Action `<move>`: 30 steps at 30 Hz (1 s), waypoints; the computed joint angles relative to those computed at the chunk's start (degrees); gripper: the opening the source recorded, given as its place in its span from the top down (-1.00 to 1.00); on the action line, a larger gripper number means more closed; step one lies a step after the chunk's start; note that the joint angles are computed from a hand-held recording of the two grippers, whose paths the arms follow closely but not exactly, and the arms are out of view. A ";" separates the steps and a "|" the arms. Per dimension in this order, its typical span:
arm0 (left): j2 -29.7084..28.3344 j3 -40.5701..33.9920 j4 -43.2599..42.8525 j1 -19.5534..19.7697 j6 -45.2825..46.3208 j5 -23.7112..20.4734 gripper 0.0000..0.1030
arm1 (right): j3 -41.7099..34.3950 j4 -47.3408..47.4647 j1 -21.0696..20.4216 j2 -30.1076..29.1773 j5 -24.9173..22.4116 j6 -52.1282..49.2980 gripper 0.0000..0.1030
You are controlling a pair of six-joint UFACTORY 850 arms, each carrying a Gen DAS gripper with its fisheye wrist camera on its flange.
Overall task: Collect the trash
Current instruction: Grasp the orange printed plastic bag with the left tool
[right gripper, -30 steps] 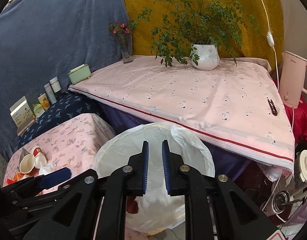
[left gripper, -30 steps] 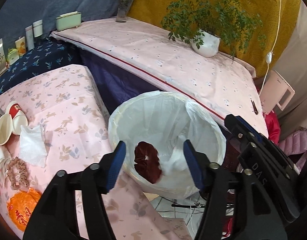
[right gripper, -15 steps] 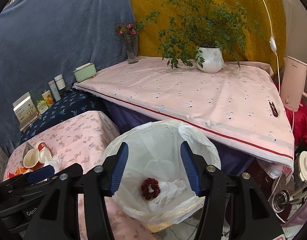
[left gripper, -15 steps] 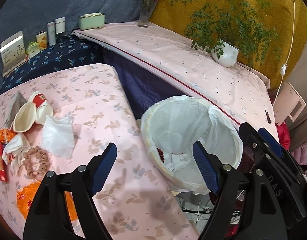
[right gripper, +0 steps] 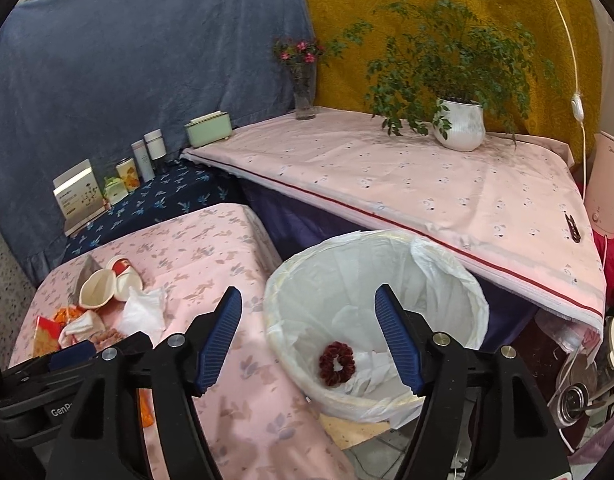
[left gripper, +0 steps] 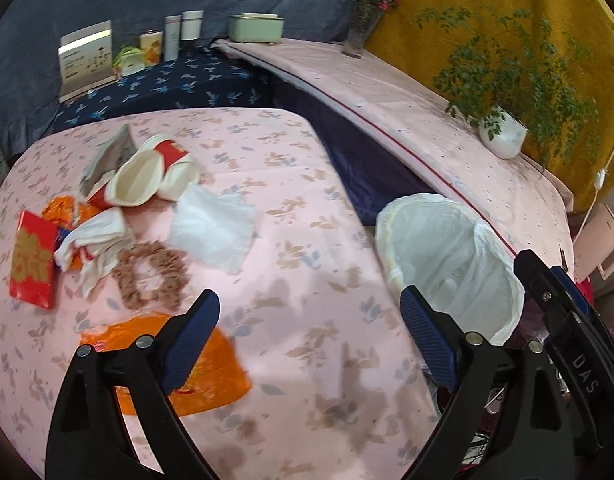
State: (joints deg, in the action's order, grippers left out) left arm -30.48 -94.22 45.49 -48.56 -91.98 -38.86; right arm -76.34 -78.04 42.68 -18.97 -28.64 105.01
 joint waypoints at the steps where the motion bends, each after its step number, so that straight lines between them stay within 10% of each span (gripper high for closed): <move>1: 0.90 1.37 0.05 0.12 -0.83 0.16 -0.71 | -0.11 0.16 0.36 -0.11 0.23 -0.21 -0.29; 18: 9.98 18.27 -0.76 0.87 -8.84 -1.48 -0.84 | -4.07 8.58 5.28 -4.40 2.50 -10.45 -0.32; 30: 5.37 16.17 -3.96 1.82 -1.62 -3.54 -0.86 | -6.34 16.21 5.95 -7.83 3.58 -16.77 -0.32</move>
